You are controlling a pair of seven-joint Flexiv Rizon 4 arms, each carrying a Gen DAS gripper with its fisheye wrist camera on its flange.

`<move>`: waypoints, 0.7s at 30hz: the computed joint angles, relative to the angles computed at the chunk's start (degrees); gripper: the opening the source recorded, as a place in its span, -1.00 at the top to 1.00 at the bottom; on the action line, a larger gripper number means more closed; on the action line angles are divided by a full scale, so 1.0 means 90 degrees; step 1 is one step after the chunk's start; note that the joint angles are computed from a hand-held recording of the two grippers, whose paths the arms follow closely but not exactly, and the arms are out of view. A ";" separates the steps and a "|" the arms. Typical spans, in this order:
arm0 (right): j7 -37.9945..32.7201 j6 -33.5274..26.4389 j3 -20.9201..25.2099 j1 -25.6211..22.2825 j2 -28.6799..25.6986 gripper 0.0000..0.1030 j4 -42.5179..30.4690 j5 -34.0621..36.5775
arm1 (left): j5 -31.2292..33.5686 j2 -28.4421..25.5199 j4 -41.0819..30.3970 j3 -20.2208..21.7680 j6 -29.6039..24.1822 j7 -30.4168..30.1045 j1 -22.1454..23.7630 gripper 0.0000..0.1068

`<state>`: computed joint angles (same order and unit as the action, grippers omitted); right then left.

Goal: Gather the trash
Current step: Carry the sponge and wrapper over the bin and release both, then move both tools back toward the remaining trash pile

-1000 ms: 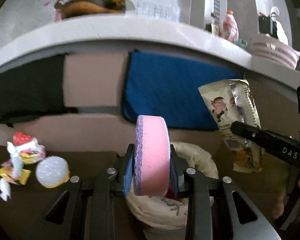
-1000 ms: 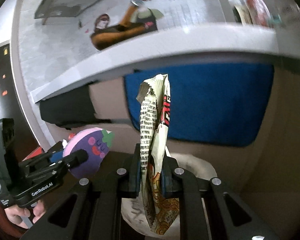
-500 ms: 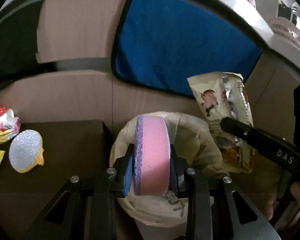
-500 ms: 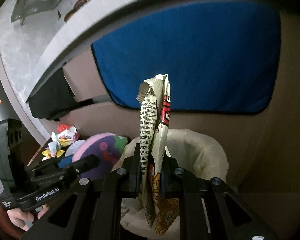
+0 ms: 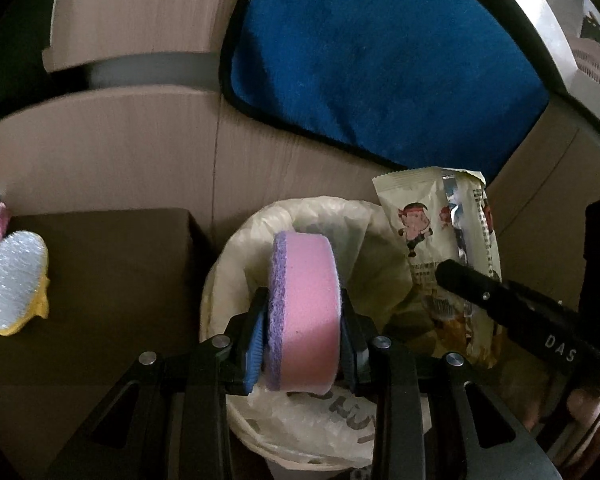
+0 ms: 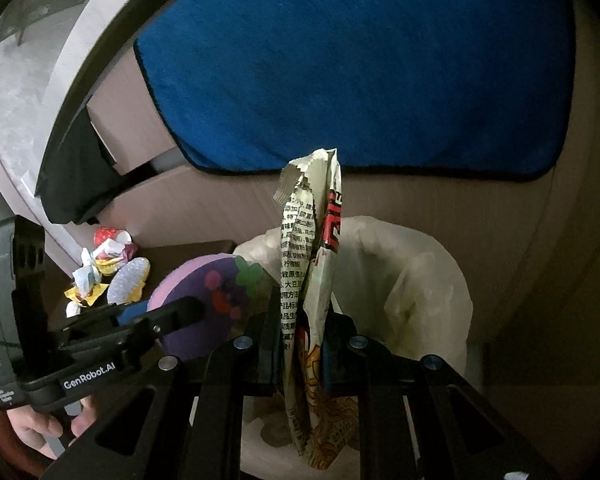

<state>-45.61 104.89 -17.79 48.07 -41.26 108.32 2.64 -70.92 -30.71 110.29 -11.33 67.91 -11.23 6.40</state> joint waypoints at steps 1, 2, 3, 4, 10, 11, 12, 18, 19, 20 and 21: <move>-0.0007 0.0042 -0.0004 0.0004 -0.0002 0.66 0.0015 0.0012 | 0.0117 -0.0053 -0.0076 0.0026 -0.0210 -0.0111 0.0056 0.32; 0.0001 0.0040 -0.0107 0.0100 -0.0007 0.64 0.0043 0.0064 | 0.0231 -0.0072 -0.0125 0.0055 -0.0450 -0.0238 0.0129 0.23; 0.0033 -0.0014 -0.0333 0.0304 -0.0016 0.38 0.0078 0.0151 | 0.0214 -0.0061 -0.0129 0.0050 -0.0501 -0.0270 0.0155 0.19; 0.0101 -0.0070 -0.0712 0.0639 -0.0048 0.02 0.0145 0.0286 | 0.0076 -0.0034 -0.0117 0.0007 -0.0511 -0.0194 0.0194 0.13; 0.0234 -0.0051 -0.1212 0.1096 -0.0026 -0.14 0.0348 0.0503 | -0.0420 0.0204 -0.0133 0.0148 -0.0870 0.0092 0.0251 0.11; 0.0265 -0.0079 -0.1285 0.1171 -0.0010 -0.14 0.0384 0.0519 | -0.0476 0.0247 -0.0118 0.0203 -0.0859 0.0122 0.0251 0.11; 0.0294 -0.0088 -0.1325 0.1217 -0.0005 -0.14 0.0394 0.0518 | -0.0551 0.0287 -0.0094 0.0262 -0.0801 0.0155 0.0251 0.11; 0.0488 -0.0058 -0.1466 0.1442 0.0049 -0.14 0.0451 0.0578 | -0.0536 0.0405 0.0025 0.0579 -0.0657 0.0162 0.0389 0.11; 0.0503 -0.0020 -0.1444 0.1444 0.0064 -0.14 0.0454 0.0578 | -0.0603 0.0438 0.0063 0.0598 -0.0604 0.0261 0.0430 0.11; 0.0506 0.0004 -0.1465 0.1485 0.0068 -0.14 0.0452 0.0584 | -0.0717 0.0476 0.0107 0.0612 -0.0535 0.0408 0.0470 0.11; 0.0504 0.0007 -0.1534 0.1574 0.0062 -0.14 0.0435 0.0593 | -0.0886 0.0517 0.0153 0.0636 -0.0433 0.0613 0.0513 0.11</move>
<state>-41.07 104.96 -31.60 62.24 -40.70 112.23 7.98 -78.89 -26.06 111.66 -5.60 64.01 -5.71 11.02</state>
